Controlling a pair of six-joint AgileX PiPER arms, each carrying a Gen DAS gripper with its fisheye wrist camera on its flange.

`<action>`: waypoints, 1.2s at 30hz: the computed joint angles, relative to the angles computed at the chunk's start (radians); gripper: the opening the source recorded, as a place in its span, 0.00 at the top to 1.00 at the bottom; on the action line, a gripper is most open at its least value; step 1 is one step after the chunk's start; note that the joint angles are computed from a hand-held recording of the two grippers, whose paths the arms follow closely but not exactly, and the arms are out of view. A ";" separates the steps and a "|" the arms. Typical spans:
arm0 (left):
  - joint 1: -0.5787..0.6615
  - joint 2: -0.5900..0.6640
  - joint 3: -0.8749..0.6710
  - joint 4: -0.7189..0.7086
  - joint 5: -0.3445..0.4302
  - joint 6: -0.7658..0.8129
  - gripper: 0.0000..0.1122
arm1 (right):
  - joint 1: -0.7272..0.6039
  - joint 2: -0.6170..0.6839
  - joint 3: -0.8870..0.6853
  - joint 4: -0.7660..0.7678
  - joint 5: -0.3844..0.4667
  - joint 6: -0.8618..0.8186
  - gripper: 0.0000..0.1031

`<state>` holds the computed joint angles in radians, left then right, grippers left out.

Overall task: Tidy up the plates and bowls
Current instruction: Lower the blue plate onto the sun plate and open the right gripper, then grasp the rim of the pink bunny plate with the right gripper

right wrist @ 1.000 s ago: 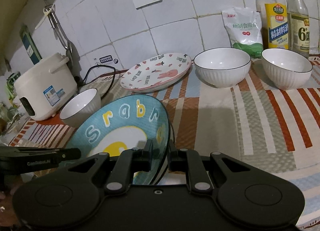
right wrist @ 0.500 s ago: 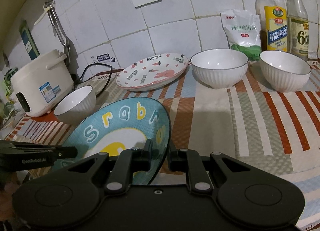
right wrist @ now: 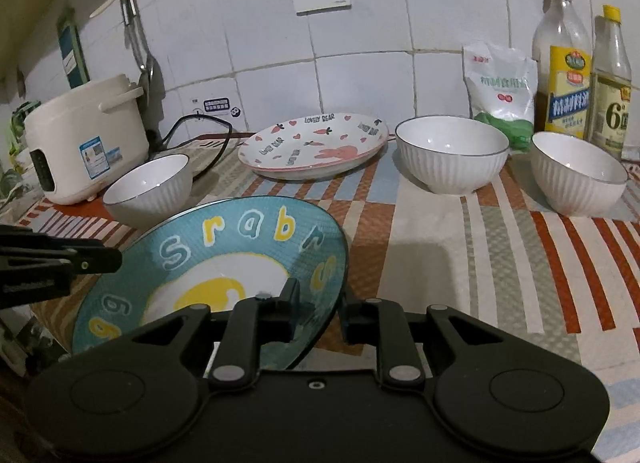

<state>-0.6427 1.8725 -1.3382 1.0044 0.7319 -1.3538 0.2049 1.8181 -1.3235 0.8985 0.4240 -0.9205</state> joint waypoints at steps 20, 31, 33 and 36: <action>0.017 -0.098 0.120 -0.006 -0.076 -0.134 0.82 | 0.014 0.011 0.061 0.246 -0.074 -0.269 0.70; -0.072 -0.223 0.113 -0.074 0.035 -0.034 0.52 | -0.120 -0.155 0.078 0.194 0.172 -0.205 0.57; -0.084 -0.231 0.079 -0.102 0.072 0.027 0.48 | -0.126 -0.166 0.030 0.104 0.215 -0.102 0.55; -0.072 -0.248 0.027 -0.177 0.075 0.151 0.40 | -0.154 -0.142 -0.087 0.038 0.341 0.033 0.50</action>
